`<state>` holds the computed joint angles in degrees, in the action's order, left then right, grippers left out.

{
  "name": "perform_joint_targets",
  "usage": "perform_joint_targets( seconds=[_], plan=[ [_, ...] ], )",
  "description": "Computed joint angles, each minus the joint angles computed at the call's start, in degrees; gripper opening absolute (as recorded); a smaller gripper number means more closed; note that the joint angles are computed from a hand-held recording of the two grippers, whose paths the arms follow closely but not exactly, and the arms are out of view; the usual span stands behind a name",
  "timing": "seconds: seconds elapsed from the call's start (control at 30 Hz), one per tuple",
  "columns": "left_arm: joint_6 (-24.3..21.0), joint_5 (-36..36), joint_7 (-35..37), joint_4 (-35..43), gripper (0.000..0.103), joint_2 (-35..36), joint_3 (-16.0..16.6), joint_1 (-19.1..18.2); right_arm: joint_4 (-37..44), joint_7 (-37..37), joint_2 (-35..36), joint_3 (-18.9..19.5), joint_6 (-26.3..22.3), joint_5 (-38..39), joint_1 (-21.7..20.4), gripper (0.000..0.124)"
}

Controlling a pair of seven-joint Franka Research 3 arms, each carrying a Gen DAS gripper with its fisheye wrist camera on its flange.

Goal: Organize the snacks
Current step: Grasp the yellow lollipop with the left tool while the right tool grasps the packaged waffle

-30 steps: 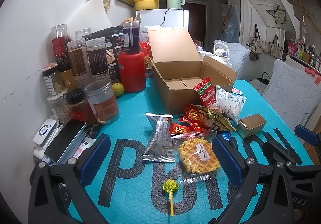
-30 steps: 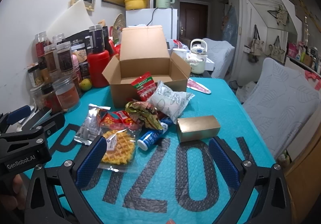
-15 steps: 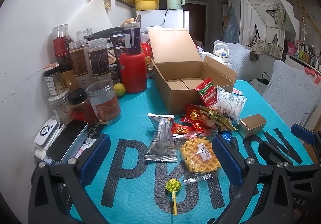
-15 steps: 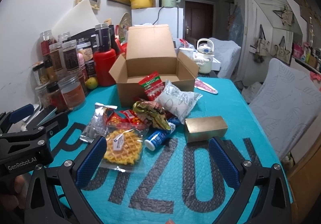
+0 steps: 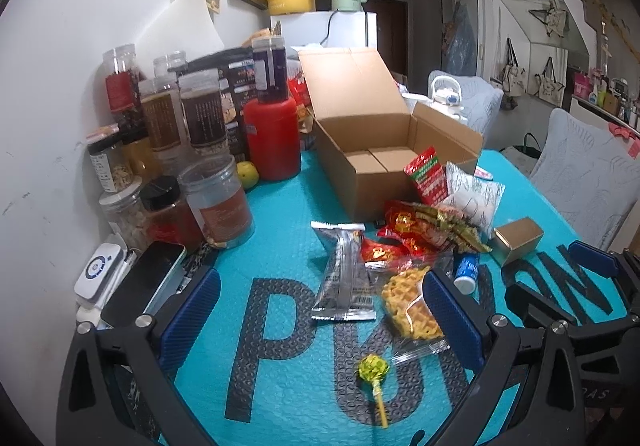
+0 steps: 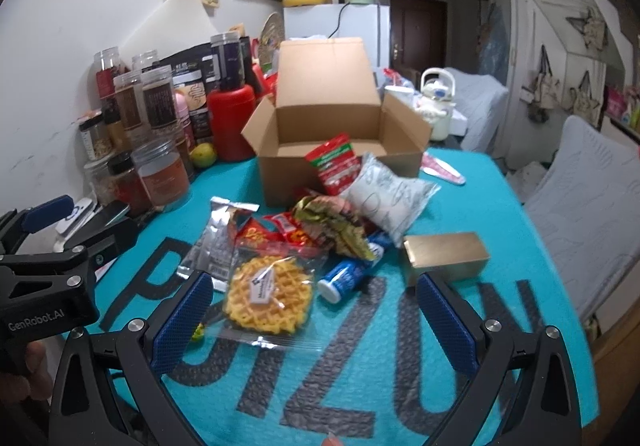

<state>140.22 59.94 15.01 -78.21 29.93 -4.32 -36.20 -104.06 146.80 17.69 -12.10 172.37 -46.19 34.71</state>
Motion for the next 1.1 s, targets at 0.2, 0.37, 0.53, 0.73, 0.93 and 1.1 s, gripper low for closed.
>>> perform_joint_targets(
  seconds=[0.2, 0.37, 0.53, 0.73, 0.93, 1.1],
  plan=[
    [1.4, -2.8, 2.8, -0.5, 0.103, 0.6, -0.5, 1.5, 2.1, -10.2, 3.4, 4.4, -0.7, 10.6, -3.0, 0.103],
    [1.5, -5.8, 5.3, -0.3, 0.103, 1.5, -0.6, 2.6, 5.2, -20.6, 7.0, 8.9, -1.3, 21.0, -6.0, 0.103],
    [2.0, -8.5, 6.0, -1.3, 0.103, 1.5, -0.3, 3.6, 9.7, -29.2, 11.0, 12.9, -4.4, 29.5, -8.6, 0.103],
    [2.5, -11.3, 7.9, -2.3, 0.103, 1.8, -0.7, 5.0, 16.8, -35.6, 16.1, 13.0, -10.3, 35.6, -7.4, 0.103],
    [4.2, -15.4, 12.0, -2.3, 0.103, 2.9, -1.7, 6.4, 21.6, -38.3, 19.3, 9.5, -15.5, 38.0, -4.1, 0.085],
    [6.8, -20.3, 16.8, -2.7, 0.103, 3.3, -3.1, 7.7, 17.4, -42.3, 16.9, 11.0, -12.6, 41.1, -5.2, 0.076]
  ],
)
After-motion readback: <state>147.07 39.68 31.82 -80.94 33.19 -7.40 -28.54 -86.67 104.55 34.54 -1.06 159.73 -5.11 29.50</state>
